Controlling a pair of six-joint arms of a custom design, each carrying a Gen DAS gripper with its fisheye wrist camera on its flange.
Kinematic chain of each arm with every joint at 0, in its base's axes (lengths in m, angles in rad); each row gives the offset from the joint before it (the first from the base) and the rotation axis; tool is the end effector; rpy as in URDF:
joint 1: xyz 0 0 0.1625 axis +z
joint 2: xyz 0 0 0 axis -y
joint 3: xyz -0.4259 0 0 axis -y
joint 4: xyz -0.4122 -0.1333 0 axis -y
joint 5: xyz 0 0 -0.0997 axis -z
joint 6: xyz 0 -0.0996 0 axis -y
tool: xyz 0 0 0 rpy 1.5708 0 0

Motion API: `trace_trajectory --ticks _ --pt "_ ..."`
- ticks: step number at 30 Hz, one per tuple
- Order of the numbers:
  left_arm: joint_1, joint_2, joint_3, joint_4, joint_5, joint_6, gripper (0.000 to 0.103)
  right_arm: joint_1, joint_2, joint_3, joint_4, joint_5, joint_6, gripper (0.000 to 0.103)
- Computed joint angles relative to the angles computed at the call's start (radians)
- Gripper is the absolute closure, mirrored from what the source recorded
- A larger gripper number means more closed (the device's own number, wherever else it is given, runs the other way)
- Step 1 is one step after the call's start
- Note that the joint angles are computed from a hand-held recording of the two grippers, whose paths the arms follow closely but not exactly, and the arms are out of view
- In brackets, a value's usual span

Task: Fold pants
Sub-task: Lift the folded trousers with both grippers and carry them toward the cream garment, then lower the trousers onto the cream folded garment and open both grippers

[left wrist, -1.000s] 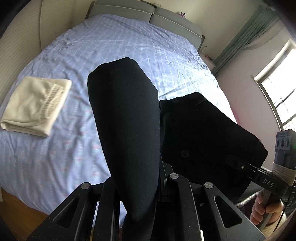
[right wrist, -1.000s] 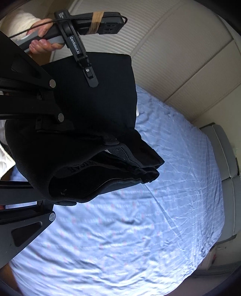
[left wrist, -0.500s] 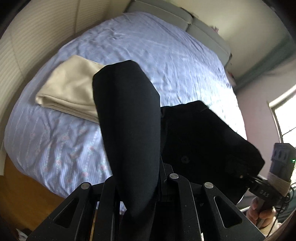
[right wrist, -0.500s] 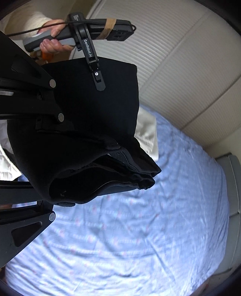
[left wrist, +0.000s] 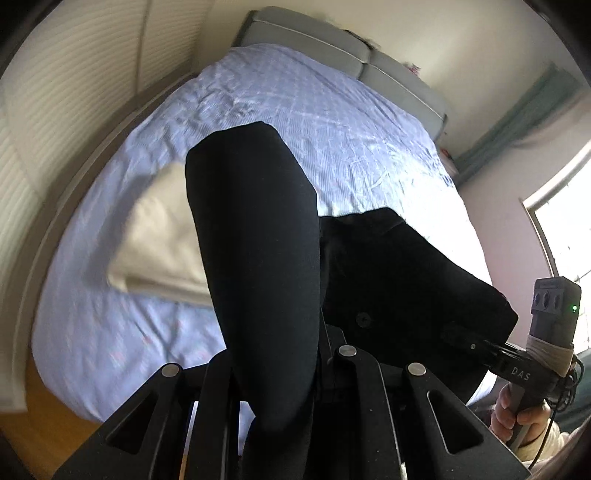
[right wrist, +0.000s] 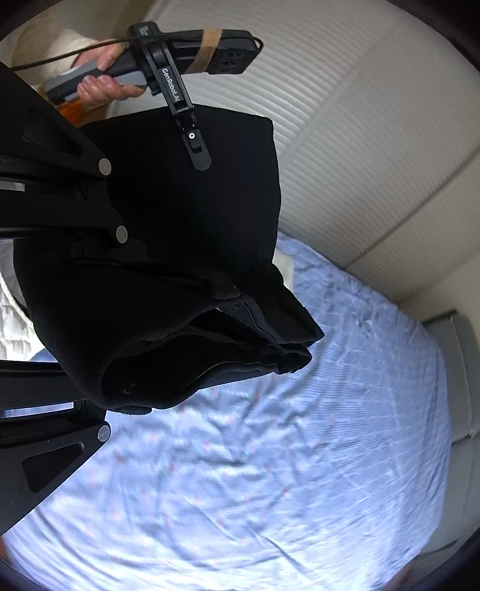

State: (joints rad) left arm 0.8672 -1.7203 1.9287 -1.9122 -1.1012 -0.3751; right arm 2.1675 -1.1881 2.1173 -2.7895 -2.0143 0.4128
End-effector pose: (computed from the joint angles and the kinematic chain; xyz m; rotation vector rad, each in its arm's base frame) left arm -0.1554 -0.4589 0.4236 0.4084 2.7333 -0.4974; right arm 0.3710 -0.3850 0.1696 0.1665 -2.8134 0.6665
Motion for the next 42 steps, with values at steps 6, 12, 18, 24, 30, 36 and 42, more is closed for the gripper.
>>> trace_trajectory --ticks 6,12,18,24,30,36,42 --pt "0.187 0.142 -0.211 0.079 -0.091 0.271 0.087 0.047 0.171 -0.099 -0.048 -0.059 0.165 0.077" --pt "0.308 0.330 -0.432 0.118 -0.166 0.485 0.087 0.034 0.315 -0.246 -0.029 -0.119 0.193 0.077" --pt "0.365 0.530 -0.645 0.153 -0.201 0.619 0.087 -0.018 0.404 -0.356 -0.017 -0.173 0.179 0.077" --pt "0.406 0.715 -0.838 0.202 -0.169 0.693 0.086 -0.075 0.494 -0.438 0.022 -0.204 0.238 0.077" --pt "0.442 0.812 -0.892 0.254 -0.026 0.657 0.077 -0.122 0.531 -0.413 0.023 -0.115 0.390 0.074" --pt "0.454 0.746 -0.782 0.172 0.079 0.630 0.048 -0.132 0.502 -0.372 0.110 -0.050 0.493 0.065" --pt "0.390 0.608 -0.573 -0.056 0.319 0.697 0.038 -0.092 0.467 -0.377 0.236 -0.163 0.495 0.047"
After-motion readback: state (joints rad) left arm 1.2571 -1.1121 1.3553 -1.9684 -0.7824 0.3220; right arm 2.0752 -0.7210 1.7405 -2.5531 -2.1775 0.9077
